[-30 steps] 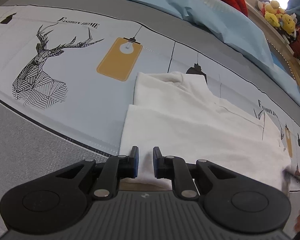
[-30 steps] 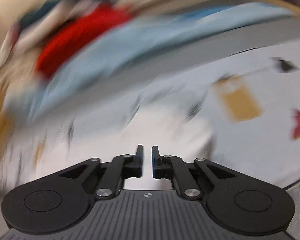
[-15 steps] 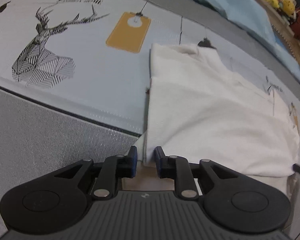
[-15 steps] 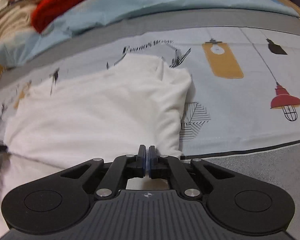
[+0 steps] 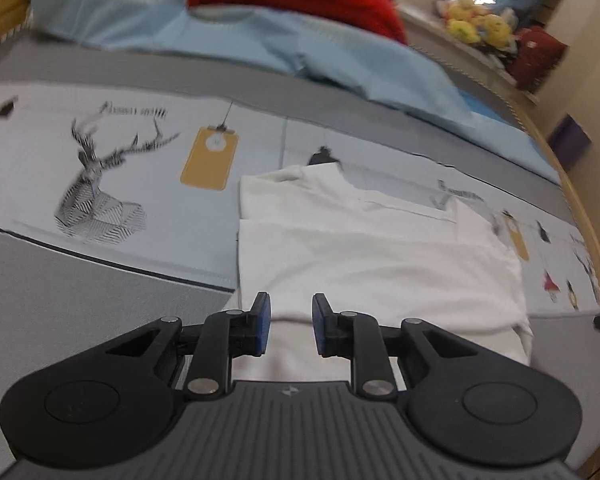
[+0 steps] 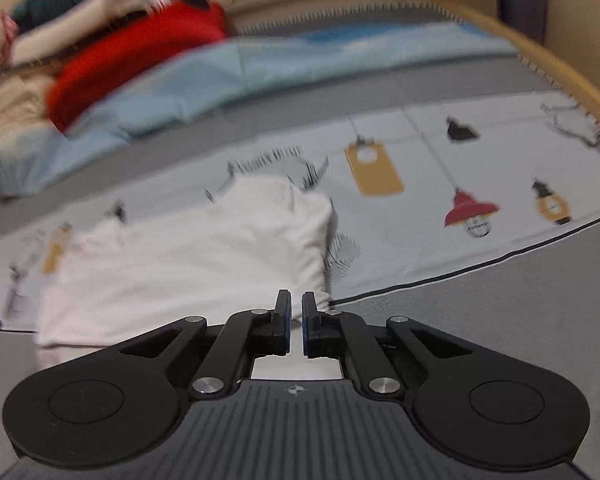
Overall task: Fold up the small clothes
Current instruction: 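Close both grippers on the shirt's side edge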
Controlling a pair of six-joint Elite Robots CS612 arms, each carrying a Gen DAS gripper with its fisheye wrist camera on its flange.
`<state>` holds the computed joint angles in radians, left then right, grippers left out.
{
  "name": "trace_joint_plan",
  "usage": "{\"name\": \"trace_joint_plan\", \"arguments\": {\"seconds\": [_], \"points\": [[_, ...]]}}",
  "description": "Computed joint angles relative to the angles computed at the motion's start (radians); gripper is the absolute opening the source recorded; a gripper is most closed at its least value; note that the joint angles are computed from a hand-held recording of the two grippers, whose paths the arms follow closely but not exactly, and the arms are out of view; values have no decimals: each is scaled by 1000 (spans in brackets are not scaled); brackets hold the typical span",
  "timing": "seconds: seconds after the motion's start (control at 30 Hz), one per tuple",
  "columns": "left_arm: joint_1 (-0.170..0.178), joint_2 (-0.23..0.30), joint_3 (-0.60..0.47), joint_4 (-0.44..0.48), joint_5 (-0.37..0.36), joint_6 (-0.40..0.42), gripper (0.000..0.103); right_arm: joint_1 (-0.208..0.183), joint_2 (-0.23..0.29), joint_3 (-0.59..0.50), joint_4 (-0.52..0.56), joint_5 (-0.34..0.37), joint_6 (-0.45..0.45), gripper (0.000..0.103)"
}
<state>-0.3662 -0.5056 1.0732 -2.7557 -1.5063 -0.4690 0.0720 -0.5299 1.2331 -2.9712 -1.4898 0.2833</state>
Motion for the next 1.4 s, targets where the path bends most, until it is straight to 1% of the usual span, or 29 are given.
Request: {"name": "trace_joint_plan", "arguments": {"seconds": [0.07, 0.1, 0.17, 0.23, 0.3, 0.33, 0.4, 0.43, 0.47, 0.53, 0.57, 0.6, 0.63, 0.67, 0.73, 0.77, 0.83, 0.87, 0.9, 0.97, 1.0, 1.1, 1.17, 1.23, 1.33, 1.4], "points": [[-11, -59, 92, -52, -10, 34, 24, -1, -55, 90, -79, 15, 2, 5], [-16, -87, 143, -82, -22, 44, 24, -2, -79, 131, -113, 23, 8, 7], [-24, -136, 238, -139, -50, 54, 24, -2, -124, 216, -185, 40, 28, 9], [-33, -179, 340, -195, -78, 50, 24, 0, -159, 293, -254, 50, 35, 9], [-39, -194, 414, -225, -94, 38, 24, 5, -182, 361, -310, 48, 38, 9], [-40, -198, 444, -220, -101, 19, 24, 9, -190, 391, -325, 47, 36, 9], [-41, -200, 468, -160, -103, -40, 24, 13, -198, 432, -308, 51, 35, 9], [-42, -200, 483, -175, -104, -61, 24, 15, -200, 447, -300, 51, 38, 9], [-41, -200, 491, -179, -107, -68, 24, 17, -200, 458, -290, 51, 31, 9], [-45, -201, 494, -126, -97, -52, 23, 25, -197, 474, -277, 28, 15, 9], [-50, -202, 499, -114, -80, -36, 24, 24, -191, 481, -274, 26, 25, 9], [-52, -201, 506, -117, -68, -31, 24, 23, -188, 483, -240, 27, 37, 9], [-51, -200, 512, -114, -67, -42, 24, 22, -184, 478, -186, 18, 50, 9], [-47, -197, 516, -100, -73, -76, 24, 23, -179, 476, -169, 4, 63, 9], [-41, -188, 512, -100, -91, -141, 24, 20, -167, 481, -180, -14, 79, 9], [-40, -184, 513, -109, -89, -152, 27, 19, -163, 482, -168, -19, 95, 9], [-42, -181, 518, -112, -65, -173, 28, 15, -160, 471, -89, -12, 140, 9], [-41, -179, 513, -96, -67, -185, 28, 13, -157, 471, -91, 1, 143, 12], [-38, -174, 504, -74, -77, -191, 28, 14, -155, 470, -91, 1, 134, 20], [-40, -171, 495, -32, -85, -175, 28, 18, -154, 464, -63, -18, 113, 30], [-40, -169, 490, -17, -84, -165, 28, 20, -153, 461, -54, -22, 111, 33], [-40, -162, 480, 9, -94, -143, 28, 19, -151, 457, -32, -18, 121, 33], [-41, -159, 474, 18, -92, -138, 28, 20, -149, 447, 7, -23, 117, 33], [-42, -157, 470, 22, -91, -136, 28, 23, -146, 438, 37, -31, 104, 33], [-43, -157, 473, 20, -89, -132, 27, 27, -146, 438, 39, -45, 74, 33], [-46, -152, 467, 22, -80, -122, 19, 28, -146, 439, 39, -46, 65, 32]]}}
